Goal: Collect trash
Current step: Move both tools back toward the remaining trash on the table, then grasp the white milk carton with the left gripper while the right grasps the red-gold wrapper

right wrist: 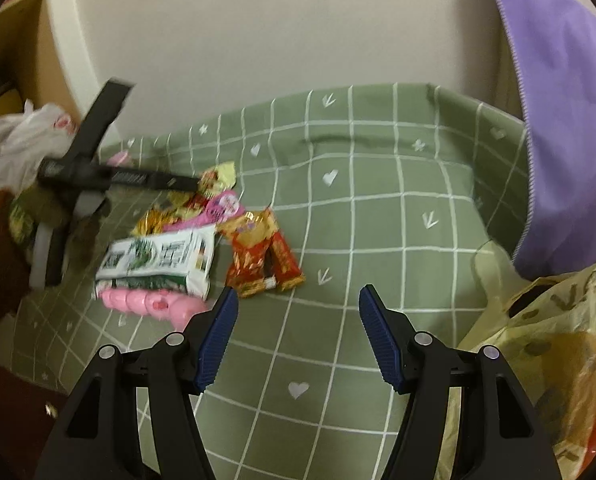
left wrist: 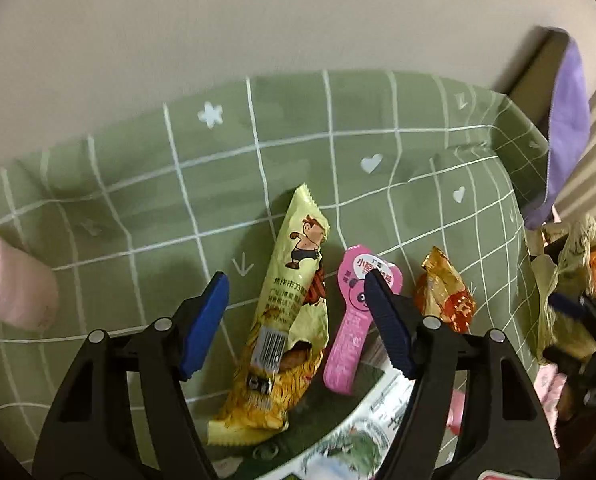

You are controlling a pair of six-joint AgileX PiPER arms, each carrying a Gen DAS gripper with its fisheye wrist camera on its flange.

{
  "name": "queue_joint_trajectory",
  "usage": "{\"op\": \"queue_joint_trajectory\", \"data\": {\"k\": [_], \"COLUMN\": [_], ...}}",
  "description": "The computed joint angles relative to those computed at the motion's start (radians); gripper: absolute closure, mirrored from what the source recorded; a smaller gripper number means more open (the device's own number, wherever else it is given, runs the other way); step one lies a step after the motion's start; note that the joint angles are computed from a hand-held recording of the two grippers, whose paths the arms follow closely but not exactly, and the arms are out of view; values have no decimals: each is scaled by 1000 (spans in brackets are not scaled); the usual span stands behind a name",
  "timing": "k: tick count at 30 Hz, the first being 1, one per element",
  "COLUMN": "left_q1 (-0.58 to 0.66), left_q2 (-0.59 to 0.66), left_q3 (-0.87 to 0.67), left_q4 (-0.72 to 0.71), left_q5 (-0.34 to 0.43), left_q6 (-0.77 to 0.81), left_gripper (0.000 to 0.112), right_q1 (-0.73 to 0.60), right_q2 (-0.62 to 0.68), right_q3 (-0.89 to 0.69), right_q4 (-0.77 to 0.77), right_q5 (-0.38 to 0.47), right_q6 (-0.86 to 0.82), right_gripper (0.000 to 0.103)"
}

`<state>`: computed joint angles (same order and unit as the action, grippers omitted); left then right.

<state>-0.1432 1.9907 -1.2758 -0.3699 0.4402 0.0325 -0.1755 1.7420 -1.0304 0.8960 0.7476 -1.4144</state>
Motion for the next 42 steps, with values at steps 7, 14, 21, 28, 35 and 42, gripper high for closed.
{"op": "queue_joint_trajectory", "data": {"k": [7,14,21,28,35,42], "left_q1": [-6,3,-62,-180,-252,-222], "left_q2": [-31,-218,-344,-423,-255,-58], "left_q3": [72,338,515,562,332,95], "left_q4": [-3,-209,-199,-8,295,259], "left_q5": [-27,-157,-195,-190,-62,56], "left_q6": [-41,112,47,-113,-281,-215], "left_gripper": [70,60,59,53,48,48], "right_q1": [35,132,232,171,-5,-103], "right_q2": [20,112,255,214,75,-22], "right_q3": [-19,-102,-218,-157,7,94], "right_q4": [-42,-22,-77,-9,74,36], "right_q5": [56,24,-29,46,130,135], "right_q6": [26,54,162,92,-6,-49], "right_gripper": [44,44,52,74,74,74]}}
